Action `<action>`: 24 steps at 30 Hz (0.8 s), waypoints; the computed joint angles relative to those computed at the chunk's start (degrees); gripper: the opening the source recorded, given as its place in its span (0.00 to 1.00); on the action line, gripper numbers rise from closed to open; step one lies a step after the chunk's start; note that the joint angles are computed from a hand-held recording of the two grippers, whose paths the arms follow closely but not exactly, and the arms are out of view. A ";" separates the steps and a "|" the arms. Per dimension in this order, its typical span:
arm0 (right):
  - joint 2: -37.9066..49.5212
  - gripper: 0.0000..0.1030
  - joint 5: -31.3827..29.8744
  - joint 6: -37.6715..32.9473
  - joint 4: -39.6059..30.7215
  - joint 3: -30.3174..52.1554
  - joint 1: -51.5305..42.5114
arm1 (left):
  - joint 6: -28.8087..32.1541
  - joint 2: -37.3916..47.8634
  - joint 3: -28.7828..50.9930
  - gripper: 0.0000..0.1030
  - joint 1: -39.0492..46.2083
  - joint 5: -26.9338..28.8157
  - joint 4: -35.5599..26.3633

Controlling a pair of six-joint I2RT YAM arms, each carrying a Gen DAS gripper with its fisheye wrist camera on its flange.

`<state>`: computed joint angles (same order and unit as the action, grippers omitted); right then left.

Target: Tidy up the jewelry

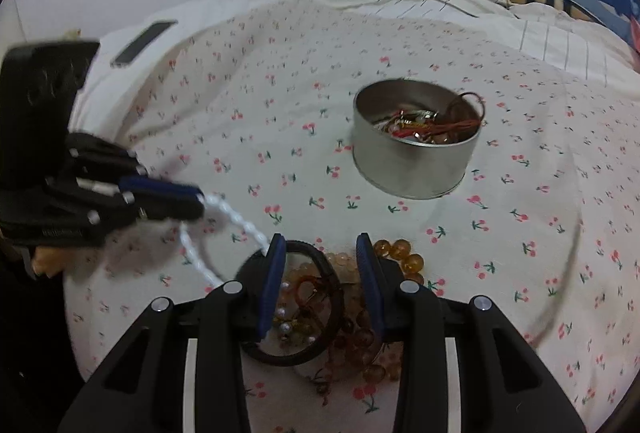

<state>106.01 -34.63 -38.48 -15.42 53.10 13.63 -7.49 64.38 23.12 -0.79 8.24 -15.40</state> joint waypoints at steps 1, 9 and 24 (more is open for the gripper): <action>0.39 0.36 0.53 -0.73 0.11 0.08 0.44 | 0.06 0.77 0.33 0.06 0.09 -0.77 -0.21; 0.05 0.34 4.81 -4.71 2.50 -2.53 2.98 | -0.82 8.13 1.78 0.07 -1.49 -6.83 0.15; 1.02 0.11 -0.77 -2.99 -3.65 1.29 -1.04 | -3.32 13.96 2.69 0.67 -7.20 -11.90 1.55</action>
